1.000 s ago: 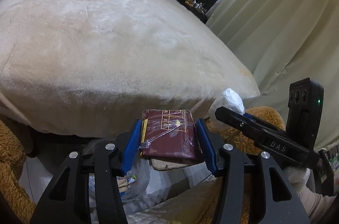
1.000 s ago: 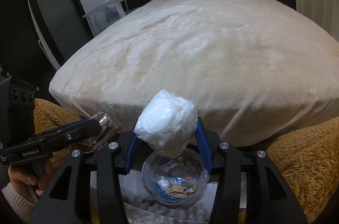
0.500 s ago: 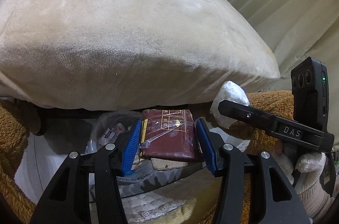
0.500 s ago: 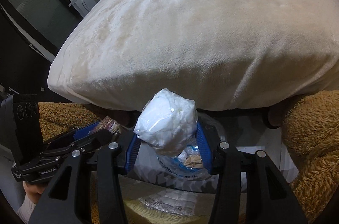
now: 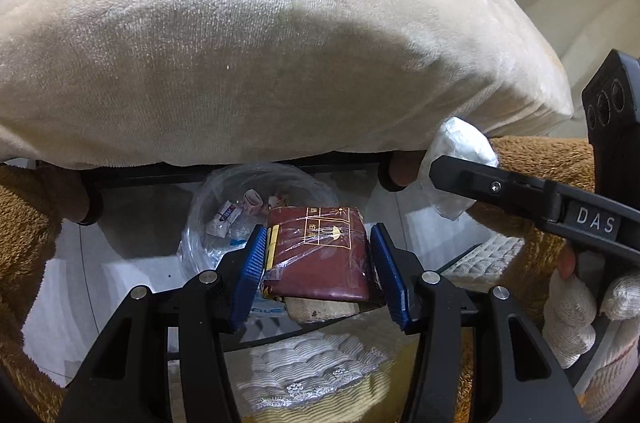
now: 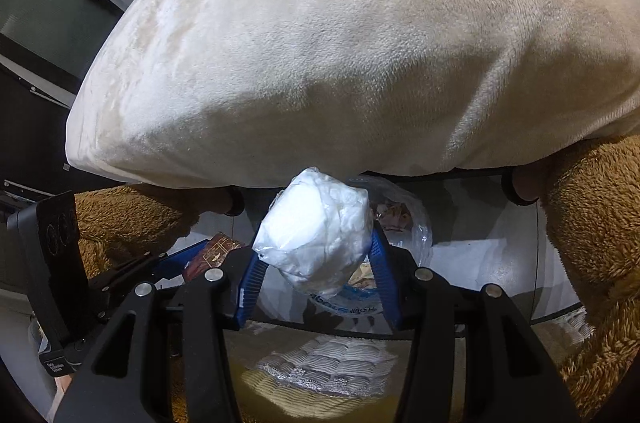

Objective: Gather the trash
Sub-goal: 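Open both tools over the bin to drop the wrapper and tissue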

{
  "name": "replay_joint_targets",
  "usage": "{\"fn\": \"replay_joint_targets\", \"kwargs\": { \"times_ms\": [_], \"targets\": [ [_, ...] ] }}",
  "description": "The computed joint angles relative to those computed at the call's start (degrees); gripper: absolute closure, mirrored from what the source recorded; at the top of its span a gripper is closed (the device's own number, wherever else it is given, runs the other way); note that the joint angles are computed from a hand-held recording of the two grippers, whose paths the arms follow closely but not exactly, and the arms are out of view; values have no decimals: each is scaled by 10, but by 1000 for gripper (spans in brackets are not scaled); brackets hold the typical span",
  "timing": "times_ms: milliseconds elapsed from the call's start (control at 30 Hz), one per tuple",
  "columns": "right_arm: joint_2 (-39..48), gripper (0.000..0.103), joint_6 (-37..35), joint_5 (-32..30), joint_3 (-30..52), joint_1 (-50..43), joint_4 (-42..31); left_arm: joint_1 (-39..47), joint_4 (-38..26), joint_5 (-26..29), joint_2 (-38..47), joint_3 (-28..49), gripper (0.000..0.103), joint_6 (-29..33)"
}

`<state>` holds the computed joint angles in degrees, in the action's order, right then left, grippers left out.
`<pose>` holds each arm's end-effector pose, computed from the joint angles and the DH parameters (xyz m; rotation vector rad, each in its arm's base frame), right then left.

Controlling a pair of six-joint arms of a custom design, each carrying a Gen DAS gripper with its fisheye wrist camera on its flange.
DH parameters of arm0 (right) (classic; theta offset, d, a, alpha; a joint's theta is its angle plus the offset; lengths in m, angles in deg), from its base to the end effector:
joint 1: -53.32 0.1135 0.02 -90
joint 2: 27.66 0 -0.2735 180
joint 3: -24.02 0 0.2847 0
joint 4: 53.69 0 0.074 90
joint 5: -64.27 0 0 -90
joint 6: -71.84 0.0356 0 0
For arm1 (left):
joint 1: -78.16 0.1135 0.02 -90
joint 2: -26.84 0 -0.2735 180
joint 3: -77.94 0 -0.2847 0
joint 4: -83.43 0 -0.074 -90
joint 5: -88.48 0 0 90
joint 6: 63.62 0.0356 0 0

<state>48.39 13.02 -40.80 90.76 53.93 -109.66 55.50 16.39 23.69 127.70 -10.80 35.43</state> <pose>0.2802 0.0122 0.2344 0.6488 2.6766 0.5154 0.3419 -0.1592 0.2313 0.8615 2.7566 -0.6811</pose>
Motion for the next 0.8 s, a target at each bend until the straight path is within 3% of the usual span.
{"fn": "replay_joint_targets", "kwargs": {
  "times_ms": [233, 800],
  "targets": [
    [53, 54, -7, -1, 21, 0, -19, -22, -18, -35, 36, 14, 52, 11],
    [110, 53, -1, -5, 37, 8, -26, -29, -46, -59, 70, 29, 51, 19]
  ]
}}
